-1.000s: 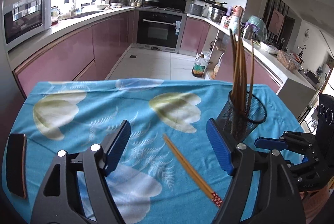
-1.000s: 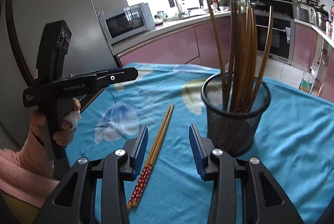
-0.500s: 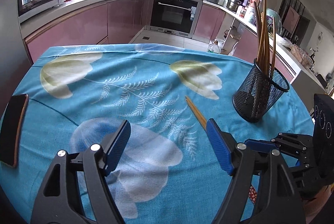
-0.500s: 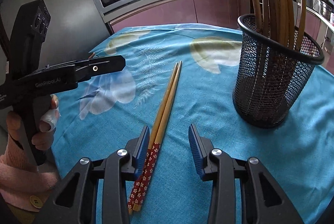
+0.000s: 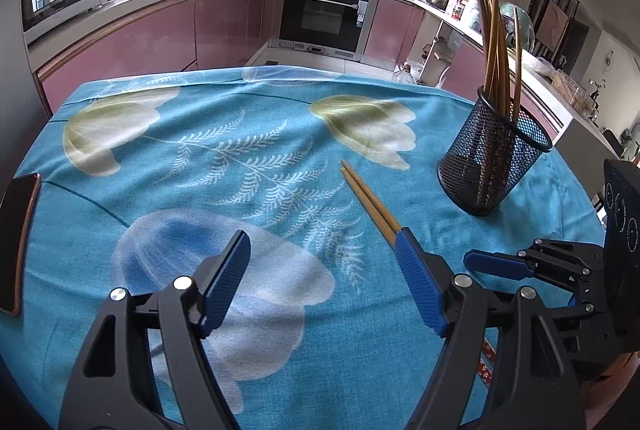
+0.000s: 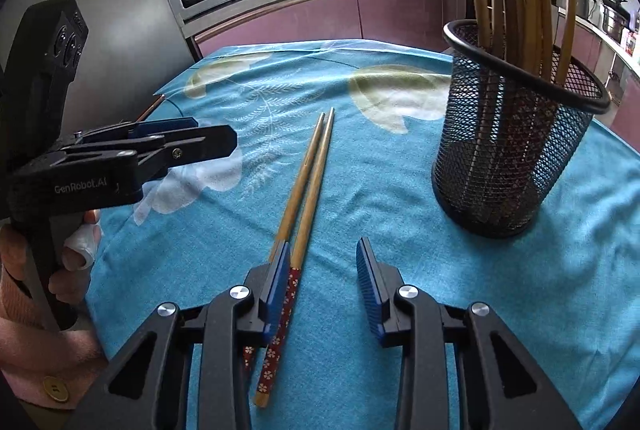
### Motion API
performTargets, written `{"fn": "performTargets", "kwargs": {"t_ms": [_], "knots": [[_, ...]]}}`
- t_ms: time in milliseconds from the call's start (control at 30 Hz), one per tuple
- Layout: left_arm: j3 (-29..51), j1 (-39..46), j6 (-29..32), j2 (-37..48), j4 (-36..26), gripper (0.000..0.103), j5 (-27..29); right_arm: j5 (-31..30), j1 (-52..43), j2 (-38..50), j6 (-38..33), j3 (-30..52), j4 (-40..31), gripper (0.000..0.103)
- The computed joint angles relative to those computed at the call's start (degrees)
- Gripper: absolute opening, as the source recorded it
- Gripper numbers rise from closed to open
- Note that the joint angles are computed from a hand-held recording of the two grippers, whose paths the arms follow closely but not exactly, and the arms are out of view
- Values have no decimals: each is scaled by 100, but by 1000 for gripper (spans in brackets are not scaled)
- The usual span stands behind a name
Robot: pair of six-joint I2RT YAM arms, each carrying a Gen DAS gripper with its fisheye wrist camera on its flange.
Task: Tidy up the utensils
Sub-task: 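Open both tools and return them over the last chopsticks, then close the right tool on a red-ended chopstick while the left tool grasps another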
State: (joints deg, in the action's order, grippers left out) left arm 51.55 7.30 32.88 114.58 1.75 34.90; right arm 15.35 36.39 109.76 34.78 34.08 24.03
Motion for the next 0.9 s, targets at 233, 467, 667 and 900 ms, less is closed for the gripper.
{"fn": "performTargets", "kwargs": {"t_ms": [233, 467, 667, 900], "knots": [[-74, -392, 87, 68, 40, 73, -268, -190, -210, -96, 103, -295, 300, 28], [-93, -821, 98, 262, 166, 68, -683, -319, -298, -114, 131, -440, 522, 28], [-48, -939, 114, 409, 257, 67, -856, -353, -313, -158, 126, -500, 565, 28], [-47, -963, 259, 432, 320, 58, -932, -344, -301, -165, 112, -505, 561, 28]]}}
